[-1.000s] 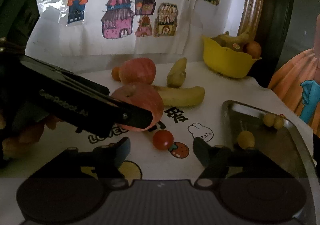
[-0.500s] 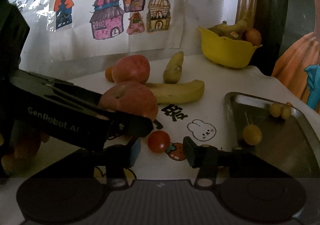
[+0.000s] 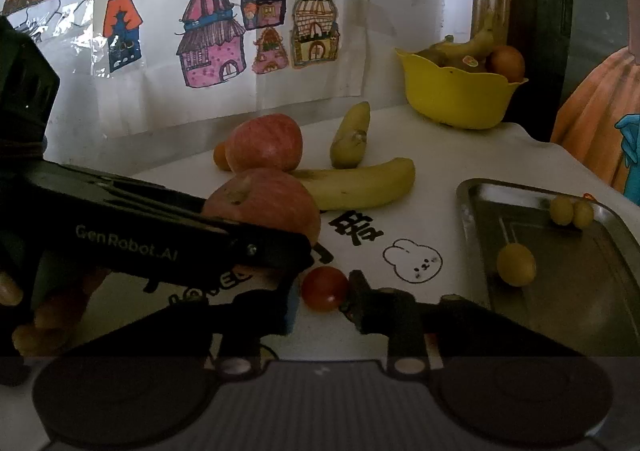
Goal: Organize fruits
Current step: 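Grasp the large red apple with the left tool while the right tool grasps a cherry tomato, then carry the apple and tomato over the metal tray and open both tools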
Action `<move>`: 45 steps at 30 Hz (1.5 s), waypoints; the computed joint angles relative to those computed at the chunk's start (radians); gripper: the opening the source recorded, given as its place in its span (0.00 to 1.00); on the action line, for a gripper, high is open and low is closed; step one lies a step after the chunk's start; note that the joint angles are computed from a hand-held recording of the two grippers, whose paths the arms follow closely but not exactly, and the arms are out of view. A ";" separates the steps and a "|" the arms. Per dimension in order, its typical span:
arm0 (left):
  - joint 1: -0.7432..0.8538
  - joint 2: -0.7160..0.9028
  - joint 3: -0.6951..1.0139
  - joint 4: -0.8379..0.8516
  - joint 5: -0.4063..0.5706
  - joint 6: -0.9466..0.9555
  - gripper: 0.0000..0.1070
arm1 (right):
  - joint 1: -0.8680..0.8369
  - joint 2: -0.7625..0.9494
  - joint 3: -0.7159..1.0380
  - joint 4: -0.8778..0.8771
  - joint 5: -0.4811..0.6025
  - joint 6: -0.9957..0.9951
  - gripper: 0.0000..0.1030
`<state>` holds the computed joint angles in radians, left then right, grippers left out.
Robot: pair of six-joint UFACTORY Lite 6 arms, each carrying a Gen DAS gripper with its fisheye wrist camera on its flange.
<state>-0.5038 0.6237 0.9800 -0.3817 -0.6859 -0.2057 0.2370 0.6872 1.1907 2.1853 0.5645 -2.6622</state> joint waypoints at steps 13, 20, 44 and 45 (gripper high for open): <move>-0.016 -0.021 -0.022 -0.024 0.001 0.012 0.67 | -0.011 -0.036 -0.061 0.058 0.033 -0.073 0.26; -0.048 -0.052 -0.067 -0.028 -0.042 -0.009 0.67 | -0.034 -0.093 -0.135 0.089 0.059 -0.113 0.26; -0.057 0.174 0.439 -0.152 0.141 0.168 0.67 | -0.303 -0.151 -0.134 0.056 0.160 -0.066 0.26; -0.053 0.201 0.484 -0.158 0.157 0.175 0.67 | -0.318 -0.134 -0.112 0.058 0.158 -0.056 0.26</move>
